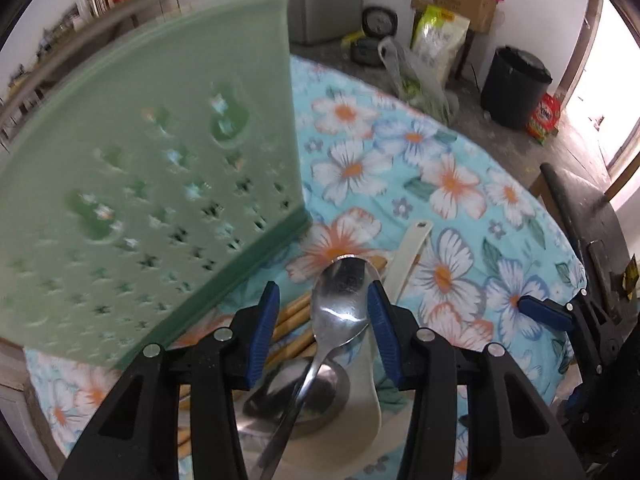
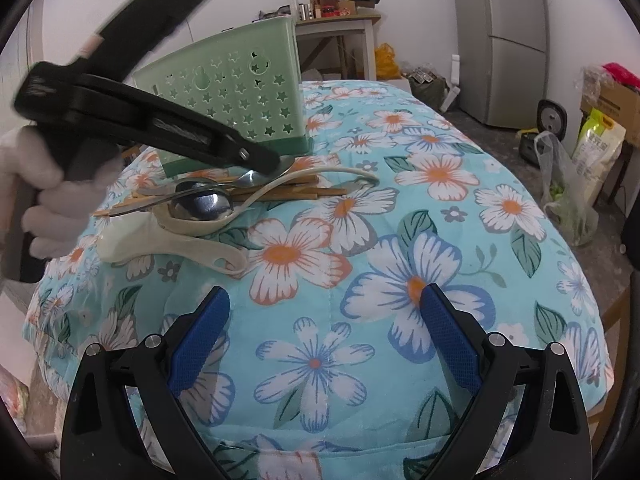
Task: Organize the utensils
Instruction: 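Reach the left tool into the utensil pile beside the green holder, then grasp the white plastic rice paddle with the left tool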
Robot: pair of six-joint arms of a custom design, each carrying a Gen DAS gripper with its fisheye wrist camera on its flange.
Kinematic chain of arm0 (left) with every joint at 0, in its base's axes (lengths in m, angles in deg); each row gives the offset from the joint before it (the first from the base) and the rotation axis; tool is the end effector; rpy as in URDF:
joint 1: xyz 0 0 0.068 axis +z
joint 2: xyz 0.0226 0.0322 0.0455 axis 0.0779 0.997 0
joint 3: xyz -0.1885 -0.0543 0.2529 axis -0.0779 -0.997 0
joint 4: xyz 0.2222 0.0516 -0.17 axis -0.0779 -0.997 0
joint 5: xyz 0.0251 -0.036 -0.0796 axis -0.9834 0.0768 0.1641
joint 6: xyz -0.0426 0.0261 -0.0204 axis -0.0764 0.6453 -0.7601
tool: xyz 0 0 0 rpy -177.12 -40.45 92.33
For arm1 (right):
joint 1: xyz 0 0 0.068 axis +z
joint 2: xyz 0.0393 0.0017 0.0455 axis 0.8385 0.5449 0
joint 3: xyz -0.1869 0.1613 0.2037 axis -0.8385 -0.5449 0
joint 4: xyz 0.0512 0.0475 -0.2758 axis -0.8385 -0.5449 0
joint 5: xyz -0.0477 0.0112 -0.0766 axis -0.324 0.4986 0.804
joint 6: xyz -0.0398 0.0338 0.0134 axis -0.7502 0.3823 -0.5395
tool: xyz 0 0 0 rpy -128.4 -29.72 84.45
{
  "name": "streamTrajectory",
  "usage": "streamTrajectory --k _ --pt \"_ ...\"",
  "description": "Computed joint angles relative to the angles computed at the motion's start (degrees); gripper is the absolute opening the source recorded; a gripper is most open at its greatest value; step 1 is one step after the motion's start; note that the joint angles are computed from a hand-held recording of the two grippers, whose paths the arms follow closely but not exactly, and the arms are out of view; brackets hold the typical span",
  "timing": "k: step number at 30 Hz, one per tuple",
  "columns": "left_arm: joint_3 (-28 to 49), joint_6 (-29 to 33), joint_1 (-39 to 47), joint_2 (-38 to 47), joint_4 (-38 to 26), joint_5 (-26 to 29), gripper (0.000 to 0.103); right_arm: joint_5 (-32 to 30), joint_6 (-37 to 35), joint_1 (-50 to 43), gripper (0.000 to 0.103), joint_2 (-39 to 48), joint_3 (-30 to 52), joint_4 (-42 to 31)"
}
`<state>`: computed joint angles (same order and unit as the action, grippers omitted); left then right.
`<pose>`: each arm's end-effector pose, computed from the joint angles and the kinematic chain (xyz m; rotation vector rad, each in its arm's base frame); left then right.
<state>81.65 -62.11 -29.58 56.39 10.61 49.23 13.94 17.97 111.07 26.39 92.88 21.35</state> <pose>0.3667 -0.2551 0.2479 1.2008 2.4116 -0.3202 0.1375 0.1519 0.1964 0.2562 2.2573 0.1030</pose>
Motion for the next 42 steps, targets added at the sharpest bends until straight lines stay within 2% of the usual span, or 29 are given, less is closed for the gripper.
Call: streamTrajectory --k 4,9,13,19,24,33,37,42 --pt "4.83 -2.21 1.44 3.67 -4.89 3.34 0.044 -0.27 -0.84 -0.24 0.092 0.06 -0.43 1.12" --pt "6.85 -1.98 0.79 5.55 -5.34 3.52 0.042 -0.73 -1.64 -0.66 0.092 -0.48 -1.14 2.18" --pt "8.18 -1.23 0.48 6.09 -6.39 4.52 0.030 -0.73 -1.64 -0.69 0.092 -0.41 -1.17 2.31" --pt "10.45 -1.51 -0.18 6.61 -7.15 2.81 0.030 -0.57 -1.38 -0.56 0.092 -0.43 -1.09 2.03" --pt "5.30 -0.31 2.27 0.16 -4.70 3.72 0.030 -0.24 -0.81 -0.22 0.092 0.11 -0.67 1.57" --pt "-13.22 4.98 4.38 -16.53 2.28 0.79 0.030 0.24 0.38 0.18 0.092 0.50 -0.37 1.14" --pt "-21.66 2.05 6.13 -23.04 5.70 -0.29 0.030 0.83 0.87 0.57 0.092 1.43 0.36 0.17" --pt "-28.51 -4.52 10.39 -27.75 7.55 1.76 0.030 0.77 0.84 0.36 0.092 1.85 0.69 -0.06"
